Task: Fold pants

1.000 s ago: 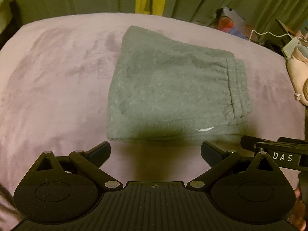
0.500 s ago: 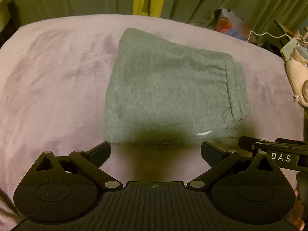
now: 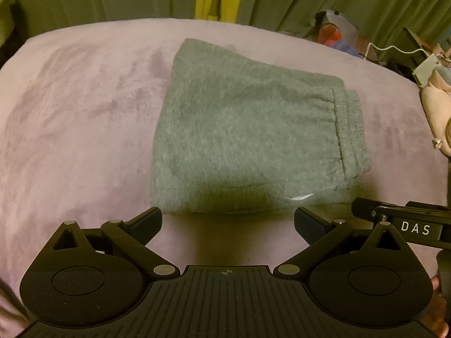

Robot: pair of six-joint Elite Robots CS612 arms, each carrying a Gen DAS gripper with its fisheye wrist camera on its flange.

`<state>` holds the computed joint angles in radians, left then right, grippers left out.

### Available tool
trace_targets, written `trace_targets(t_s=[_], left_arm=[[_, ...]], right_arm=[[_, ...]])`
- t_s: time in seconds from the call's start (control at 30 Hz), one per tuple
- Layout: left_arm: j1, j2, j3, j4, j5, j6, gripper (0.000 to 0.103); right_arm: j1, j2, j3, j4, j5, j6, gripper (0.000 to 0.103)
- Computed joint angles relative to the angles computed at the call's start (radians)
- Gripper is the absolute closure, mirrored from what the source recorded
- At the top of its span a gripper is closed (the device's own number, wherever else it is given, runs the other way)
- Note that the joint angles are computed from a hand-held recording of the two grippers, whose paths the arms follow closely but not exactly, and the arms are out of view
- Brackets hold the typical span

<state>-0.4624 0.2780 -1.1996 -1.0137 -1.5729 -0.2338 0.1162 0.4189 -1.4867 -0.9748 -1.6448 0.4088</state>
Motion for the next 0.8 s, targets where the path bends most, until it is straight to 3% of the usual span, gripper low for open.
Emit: trace_targets(t_s=[0.8], left_arm=[[0.002, -0.001, 0.009, -0.005, 0.000, -0.006, 0.000]], right_arm=[[0.000, -0.003, 0.014, -0.007, -0.006, -0.002, 0.004]])
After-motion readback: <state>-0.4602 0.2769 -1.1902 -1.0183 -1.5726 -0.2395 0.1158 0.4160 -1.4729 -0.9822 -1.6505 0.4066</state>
